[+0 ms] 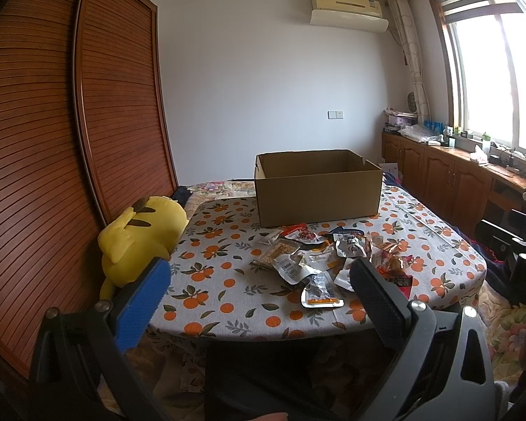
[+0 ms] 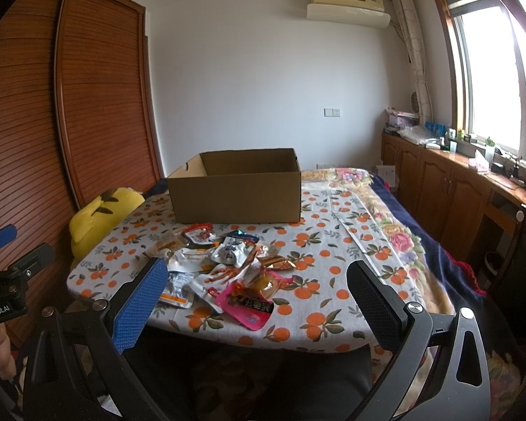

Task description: Organize snacks

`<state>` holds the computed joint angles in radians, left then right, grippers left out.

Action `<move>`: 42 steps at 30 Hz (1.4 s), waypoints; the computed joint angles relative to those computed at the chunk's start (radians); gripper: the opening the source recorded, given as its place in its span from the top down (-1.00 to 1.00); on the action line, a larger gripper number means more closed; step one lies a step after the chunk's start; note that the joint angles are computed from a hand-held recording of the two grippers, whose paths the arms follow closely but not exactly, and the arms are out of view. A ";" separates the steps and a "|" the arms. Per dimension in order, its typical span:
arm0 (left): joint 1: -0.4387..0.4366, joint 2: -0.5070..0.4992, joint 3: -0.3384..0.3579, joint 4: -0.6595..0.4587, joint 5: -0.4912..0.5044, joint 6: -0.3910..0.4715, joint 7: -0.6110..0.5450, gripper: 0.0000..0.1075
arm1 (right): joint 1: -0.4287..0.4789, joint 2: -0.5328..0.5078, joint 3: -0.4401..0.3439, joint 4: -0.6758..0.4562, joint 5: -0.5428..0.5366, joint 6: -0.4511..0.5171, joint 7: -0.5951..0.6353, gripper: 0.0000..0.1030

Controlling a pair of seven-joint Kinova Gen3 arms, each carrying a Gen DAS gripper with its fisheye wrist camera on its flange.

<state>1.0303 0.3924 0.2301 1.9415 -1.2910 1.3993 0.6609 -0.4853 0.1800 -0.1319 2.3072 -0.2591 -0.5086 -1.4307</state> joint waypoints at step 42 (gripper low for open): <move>-0.279 0.001 -0.083 0.087 -0.180 -0.625 0.008 -0.87 | 0.299 0.292 -0.198 -0.332 0.518 0.314 -0.256 -0.96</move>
